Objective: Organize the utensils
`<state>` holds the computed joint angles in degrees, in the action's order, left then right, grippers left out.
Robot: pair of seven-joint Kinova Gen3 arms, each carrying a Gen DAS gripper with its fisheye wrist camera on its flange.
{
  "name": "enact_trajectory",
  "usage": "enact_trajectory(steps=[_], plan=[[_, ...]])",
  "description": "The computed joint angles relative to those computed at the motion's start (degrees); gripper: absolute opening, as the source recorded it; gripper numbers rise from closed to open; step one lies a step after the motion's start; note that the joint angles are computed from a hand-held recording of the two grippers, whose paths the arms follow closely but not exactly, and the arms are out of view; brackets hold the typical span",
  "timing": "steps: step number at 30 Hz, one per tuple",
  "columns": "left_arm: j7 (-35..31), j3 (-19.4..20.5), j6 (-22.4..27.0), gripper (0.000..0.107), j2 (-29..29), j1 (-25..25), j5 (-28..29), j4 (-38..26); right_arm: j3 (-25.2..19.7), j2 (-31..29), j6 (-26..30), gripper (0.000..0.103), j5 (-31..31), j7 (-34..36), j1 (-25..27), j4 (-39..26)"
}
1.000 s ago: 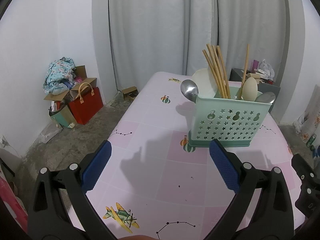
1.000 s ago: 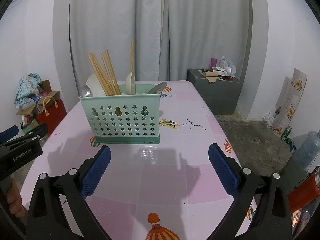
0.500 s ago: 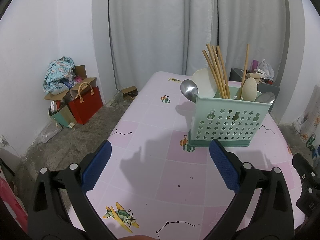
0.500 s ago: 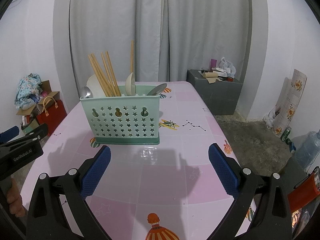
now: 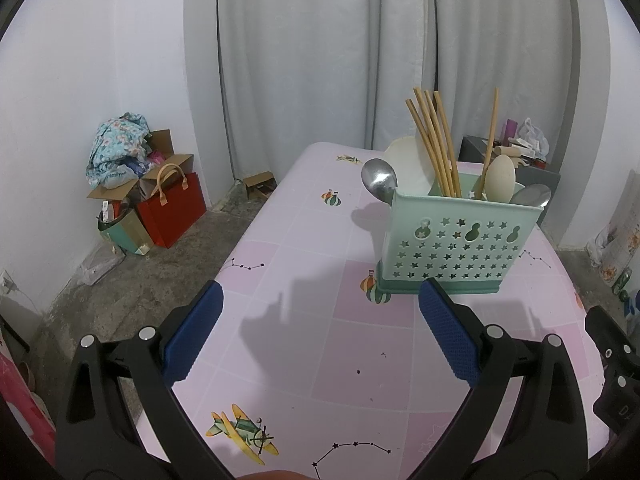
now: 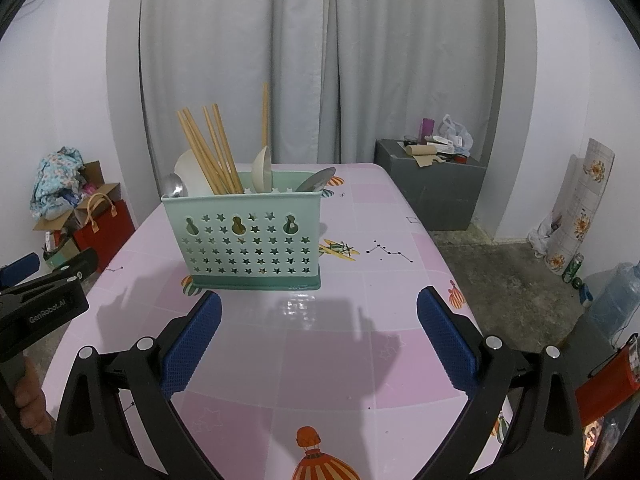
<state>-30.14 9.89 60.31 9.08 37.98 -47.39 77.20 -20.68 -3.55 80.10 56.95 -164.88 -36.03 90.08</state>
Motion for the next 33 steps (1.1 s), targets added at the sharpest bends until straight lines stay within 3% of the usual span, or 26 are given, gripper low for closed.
enact_trajectory(steps=[33], plan=[[0.3,-0.1,0.0,0.095,0.3,0.5,-0.4,-0.1,0.0,-0.2,-0.1,0.095,0.0,1.0,0.2,-0.7]])
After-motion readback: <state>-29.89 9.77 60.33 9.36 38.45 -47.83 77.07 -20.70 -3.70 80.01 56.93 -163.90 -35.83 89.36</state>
